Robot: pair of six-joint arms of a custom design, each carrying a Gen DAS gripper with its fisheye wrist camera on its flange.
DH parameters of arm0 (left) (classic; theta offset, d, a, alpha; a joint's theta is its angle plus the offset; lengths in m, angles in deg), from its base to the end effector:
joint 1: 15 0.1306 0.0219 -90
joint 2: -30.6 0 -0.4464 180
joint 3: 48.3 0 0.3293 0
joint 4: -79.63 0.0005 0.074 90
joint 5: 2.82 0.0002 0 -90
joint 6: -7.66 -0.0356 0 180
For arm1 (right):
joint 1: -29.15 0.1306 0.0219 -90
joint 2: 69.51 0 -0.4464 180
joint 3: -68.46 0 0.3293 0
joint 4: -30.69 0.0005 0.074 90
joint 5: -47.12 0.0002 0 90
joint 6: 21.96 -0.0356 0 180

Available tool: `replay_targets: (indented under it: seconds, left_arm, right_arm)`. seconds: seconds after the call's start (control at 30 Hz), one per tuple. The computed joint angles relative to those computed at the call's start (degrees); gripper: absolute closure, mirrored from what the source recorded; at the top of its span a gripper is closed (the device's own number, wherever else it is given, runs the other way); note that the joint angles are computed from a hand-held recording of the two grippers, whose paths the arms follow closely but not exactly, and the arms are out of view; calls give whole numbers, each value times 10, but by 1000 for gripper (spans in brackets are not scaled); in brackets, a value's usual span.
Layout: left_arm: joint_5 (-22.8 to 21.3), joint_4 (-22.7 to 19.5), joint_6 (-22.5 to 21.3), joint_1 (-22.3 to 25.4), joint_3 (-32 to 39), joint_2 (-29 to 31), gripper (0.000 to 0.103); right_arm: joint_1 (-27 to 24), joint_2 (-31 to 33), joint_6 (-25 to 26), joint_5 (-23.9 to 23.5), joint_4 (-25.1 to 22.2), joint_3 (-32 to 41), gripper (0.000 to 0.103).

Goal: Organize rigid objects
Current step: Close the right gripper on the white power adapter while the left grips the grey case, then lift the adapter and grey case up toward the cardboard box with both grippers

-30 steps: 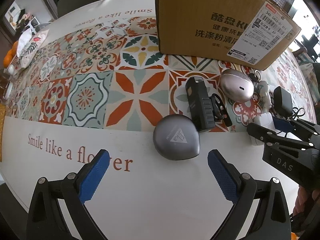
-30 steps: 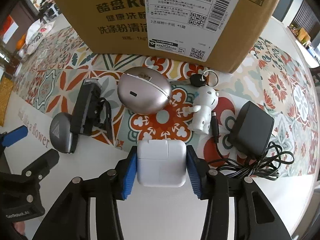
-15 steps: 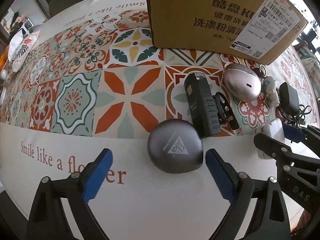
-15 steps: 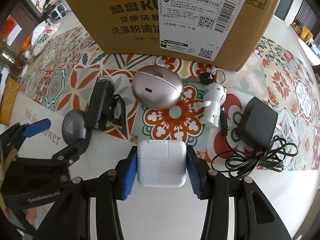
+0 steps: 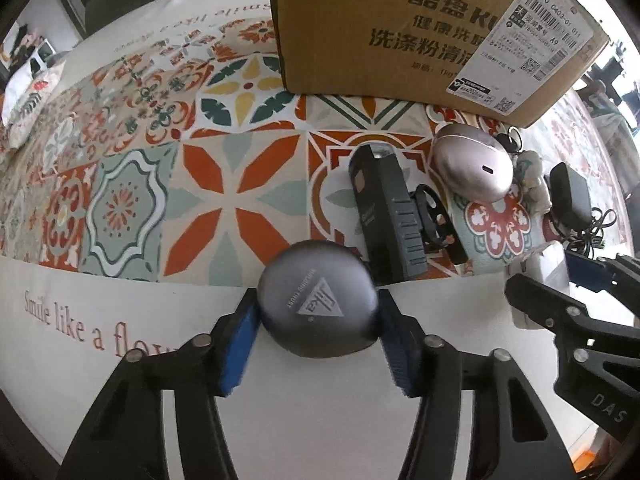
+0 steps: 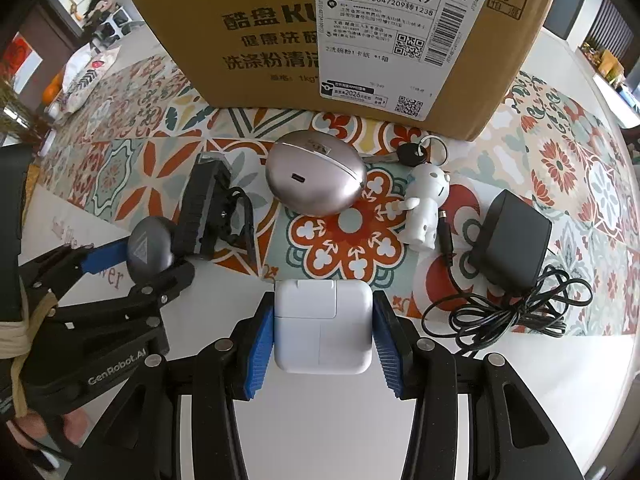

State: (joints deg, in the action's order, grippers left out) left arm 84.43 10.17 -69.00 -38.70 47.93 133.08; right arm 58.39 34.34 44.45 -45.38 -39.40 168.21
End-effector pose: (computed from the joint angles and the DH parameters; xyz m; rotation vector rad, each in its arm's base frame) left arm 0.4332 -0.1888 0.4244 0.2522 2.8785 -0.0493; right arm 0.4243 0.2387 0.4350 -0.1519 2.9005 0.2362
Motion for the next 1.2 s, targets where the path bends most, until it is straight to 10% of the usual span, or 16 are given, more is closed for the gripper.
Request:
replay_targets:
  seconds: [1.2]
  left_arm:
    - [-21,4,-18,-24,104,-91,47]
  right_arm:
    - [19,-104,-31,64,11,56,57]
